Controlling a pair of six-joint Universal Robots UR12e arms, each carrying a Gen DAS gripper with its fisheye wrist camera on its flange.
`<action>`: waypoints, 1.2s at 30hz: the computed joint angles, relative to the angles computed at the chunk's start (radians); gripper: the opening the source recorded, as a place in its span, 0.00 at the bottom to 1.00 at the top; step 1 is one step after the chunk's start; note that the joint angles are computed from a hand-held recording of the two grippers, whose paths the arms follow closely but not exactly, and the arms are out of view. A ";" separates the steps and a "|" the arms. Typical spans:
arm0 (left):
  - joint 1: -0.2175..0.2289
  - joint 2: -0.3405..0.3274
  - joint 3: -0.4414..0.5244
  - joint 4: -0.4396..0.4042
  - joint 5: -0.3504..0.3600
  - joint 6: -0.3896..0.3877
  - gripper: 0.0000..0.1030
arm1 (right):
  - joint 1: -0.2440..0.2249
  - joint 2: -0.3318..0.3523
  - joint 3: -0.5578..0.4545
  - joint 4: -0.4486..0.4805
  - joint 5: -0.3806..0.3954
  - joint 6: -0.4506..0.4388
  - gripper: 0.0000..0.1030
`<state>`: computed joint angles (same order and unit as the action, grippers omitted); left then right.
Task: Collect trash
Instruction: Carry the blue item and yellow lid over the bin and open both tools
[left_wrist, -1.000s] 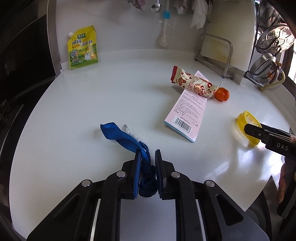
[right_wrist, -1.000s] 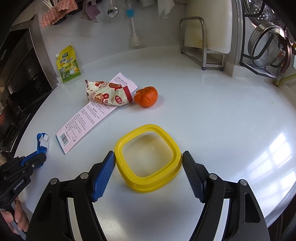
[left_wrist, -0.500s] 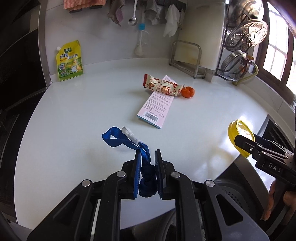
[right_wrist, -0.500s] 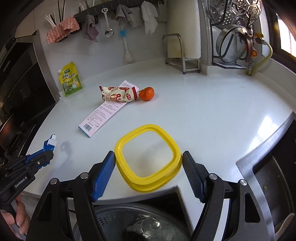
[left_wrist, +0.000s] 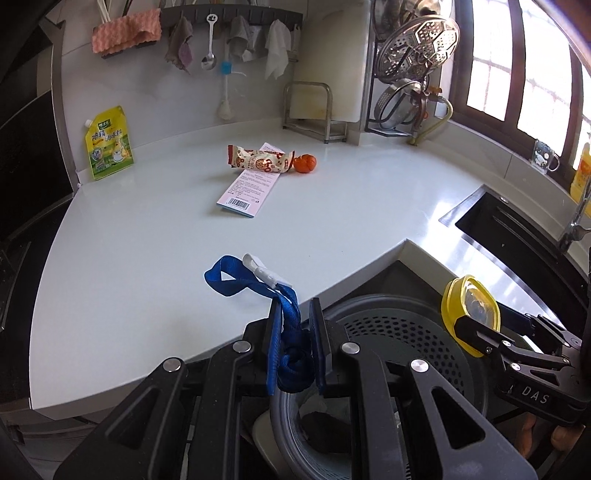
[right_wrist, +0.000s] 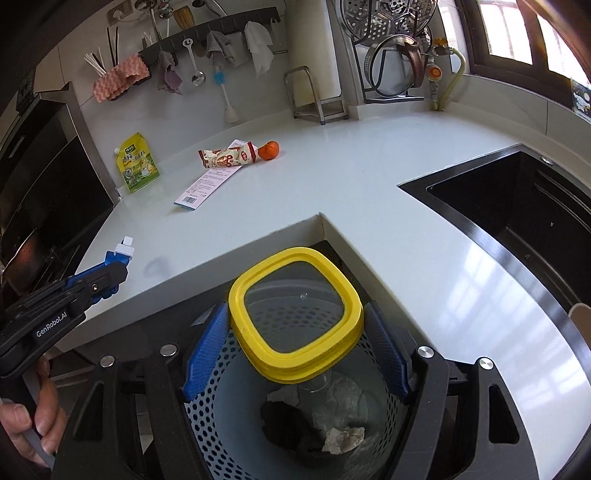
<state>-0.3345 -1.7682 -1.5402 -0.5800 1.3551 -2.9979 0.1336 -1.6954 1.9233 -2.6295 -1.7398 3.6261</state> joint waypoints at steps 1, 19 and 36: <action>0.000 0.006 -0.009 0.004 -0.003 0.000 0.15 | 0.005 -0.007 0.007 0.001 -0.003 0.003 0.69; 0.000 0.057 -0.107 -0.004 -0.021 0.031 0.15 | 0.051 -0.046 0.061 0.013 0.007 0.036 0.69; -0.008 0.041 -0.103 -0.045 -0.021 0.057 0.15 | 0.037 -0.042 0.068 0.041 0.049 0.046 0.69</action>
<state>-0.3424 -1.7271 -1.6431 -0.6255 1.3342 -2.9406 0.1705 -1.7372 1.9912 -2.5886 -1.6910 3.6717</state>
